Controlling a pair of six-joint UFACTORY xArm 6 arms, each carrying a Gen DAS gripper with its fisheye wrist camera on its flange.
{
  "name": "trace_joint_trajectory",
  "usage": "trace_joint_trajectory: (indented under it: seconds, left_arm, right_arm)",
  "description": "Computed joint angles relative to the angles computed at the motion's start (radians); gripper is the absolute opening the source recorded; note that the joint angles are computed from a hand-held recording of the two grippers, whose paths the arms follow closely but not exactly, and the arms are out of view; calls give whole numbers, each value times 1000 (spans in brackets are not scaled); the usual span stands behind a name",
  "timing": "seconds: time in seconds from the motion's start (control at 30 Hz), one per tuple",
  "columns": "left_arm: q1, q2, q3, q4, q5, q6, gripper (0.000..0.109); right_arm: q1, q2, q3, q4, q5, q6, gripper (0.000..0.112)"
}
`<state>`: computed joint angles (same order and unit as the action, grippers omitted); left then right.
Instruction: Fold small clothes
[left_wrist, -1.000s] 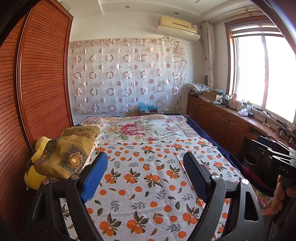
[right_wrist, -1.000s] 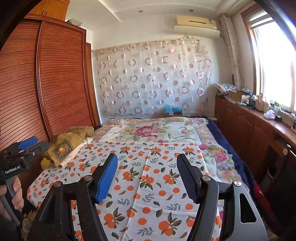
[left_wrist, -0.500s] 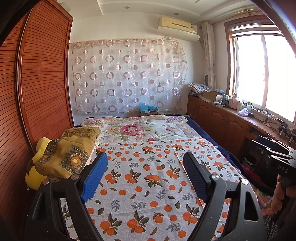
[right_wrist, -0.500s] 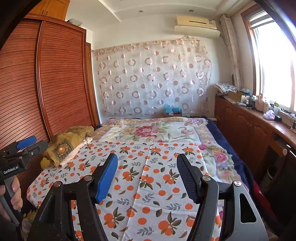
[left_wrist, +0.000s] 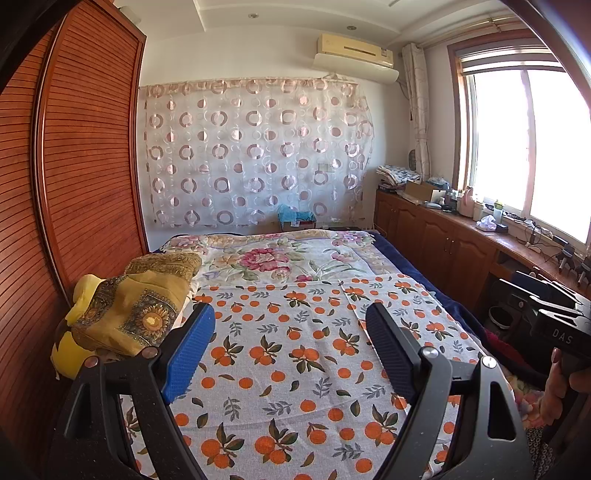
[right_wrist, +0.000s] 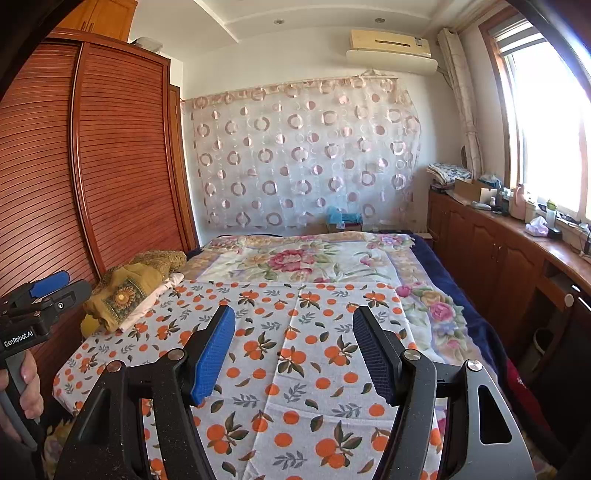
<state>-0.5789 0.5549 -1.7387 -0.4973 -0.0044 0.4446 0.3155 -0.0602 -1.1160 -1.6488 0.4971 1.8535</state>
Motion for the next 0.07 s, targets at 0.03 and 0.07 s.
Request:
trace_joint_trajectory:
  seconds: [0.03,0.07]
  left_arm:
    - [-1,1,0,-5,-1,4,84]
    - [-1,0,0,-4,-1,4,84]
  right_arm:
    - [1,1,-1,-1,2,2,68]
    - [0,2,-2,-1,1,3,68]
